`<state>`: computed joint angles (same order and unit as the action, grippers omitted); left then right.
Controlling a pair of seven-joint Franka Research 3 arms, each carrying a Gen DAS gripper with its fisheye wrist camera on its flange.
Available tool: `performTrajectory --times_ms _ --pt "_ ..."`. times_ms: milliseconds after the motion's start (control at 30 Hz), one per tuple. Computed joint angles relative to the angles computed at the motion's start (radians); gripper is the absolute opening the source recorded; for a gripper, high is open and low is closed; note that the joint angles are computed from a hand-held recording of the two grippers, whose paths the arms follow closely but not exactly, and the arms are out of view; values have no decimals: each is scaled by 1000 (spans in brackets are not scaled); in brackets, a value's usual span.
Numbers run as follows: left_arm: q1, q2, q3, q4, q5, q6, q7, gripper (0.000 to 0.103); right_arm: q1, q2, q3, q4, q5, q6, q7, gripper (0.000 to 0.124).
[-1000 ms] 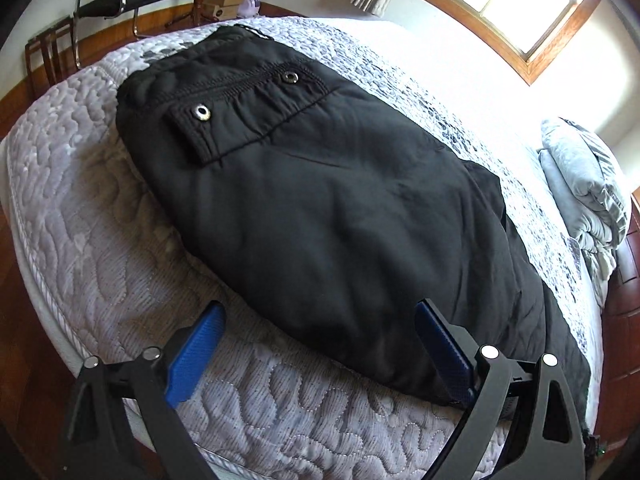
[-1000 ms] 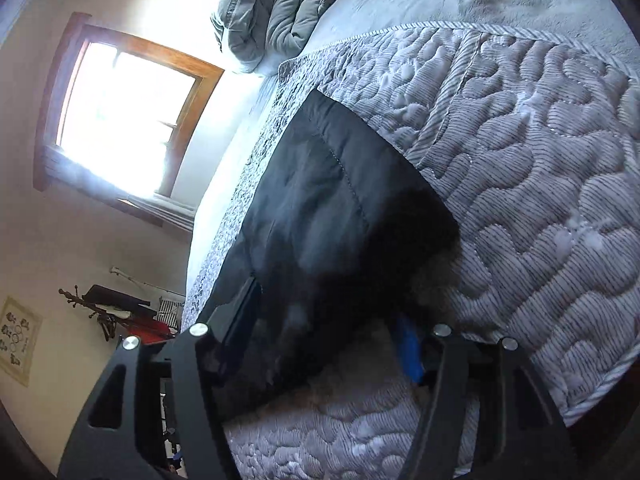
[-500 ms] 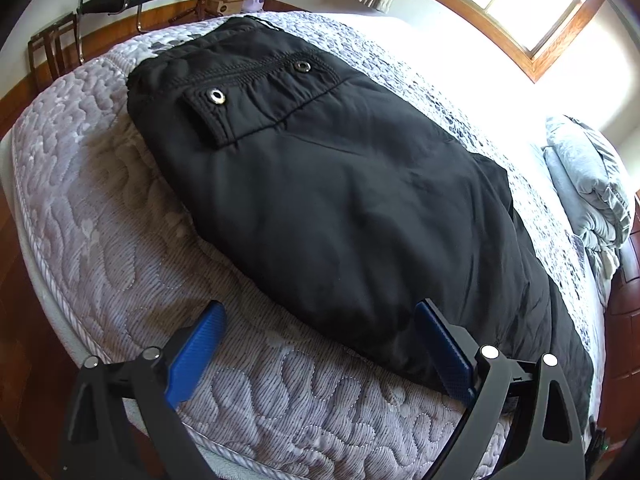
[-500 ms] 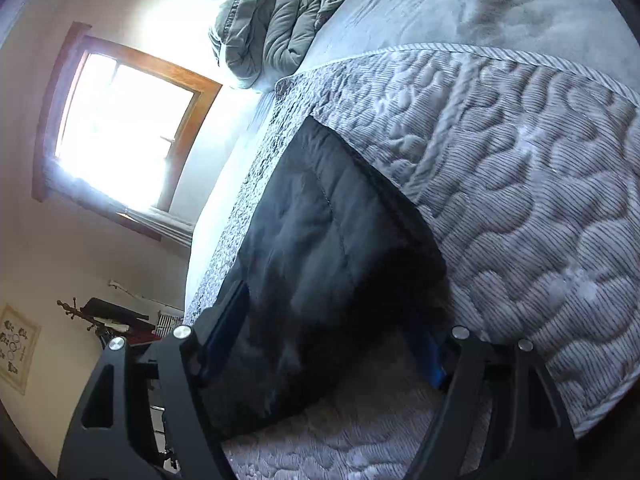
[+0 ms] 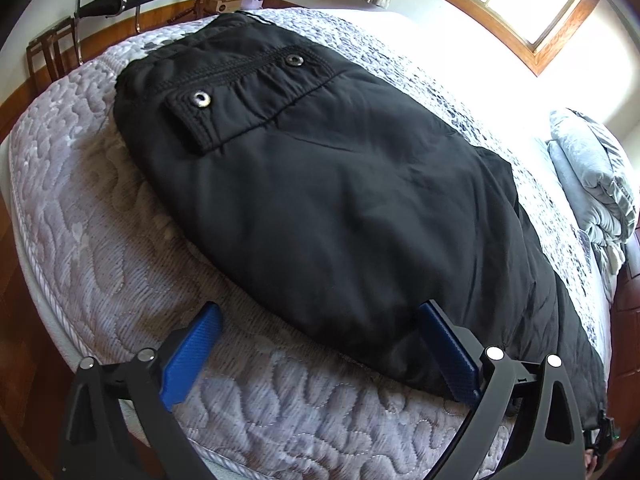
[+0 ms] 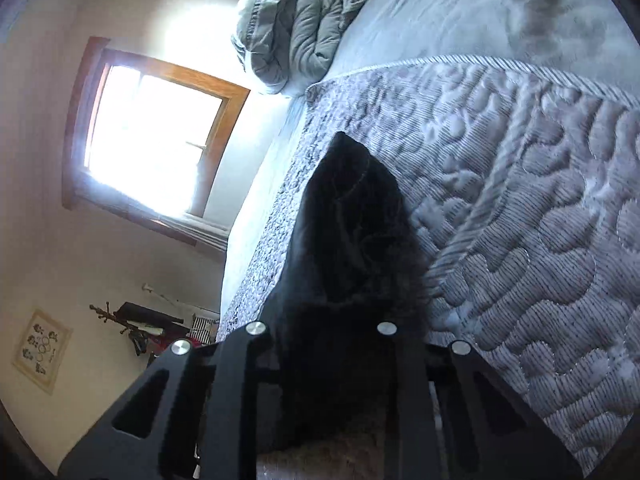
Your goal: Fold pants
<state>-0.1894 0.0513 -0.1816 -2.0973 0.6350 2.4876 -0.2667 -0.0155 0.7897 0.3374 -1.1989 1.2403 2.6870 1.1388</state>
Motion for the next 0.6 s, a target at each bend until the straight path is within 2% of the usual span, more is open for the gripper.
performTrajectory --times_ms 100,233,300,433,600 --pt "1 23 2 25 0 21 15 99 -4 -28 2 10 -2 1 -37 17" --pt "-6 66 6 71 -6 47 40 99 0 -50 -32 32 -43 17 -10 17" --pt "-13 94 7 100 -23 54 75 99 5 -54 -63 22 -82 35 54 17" --pt "-32 130 14 144 -35 59 129 99 31 -44 -156 -7 -240 25 291 17" --pt "-48 106 34 114 15 79 61 99 30 -23 -156 -24 -348 22 393 17"
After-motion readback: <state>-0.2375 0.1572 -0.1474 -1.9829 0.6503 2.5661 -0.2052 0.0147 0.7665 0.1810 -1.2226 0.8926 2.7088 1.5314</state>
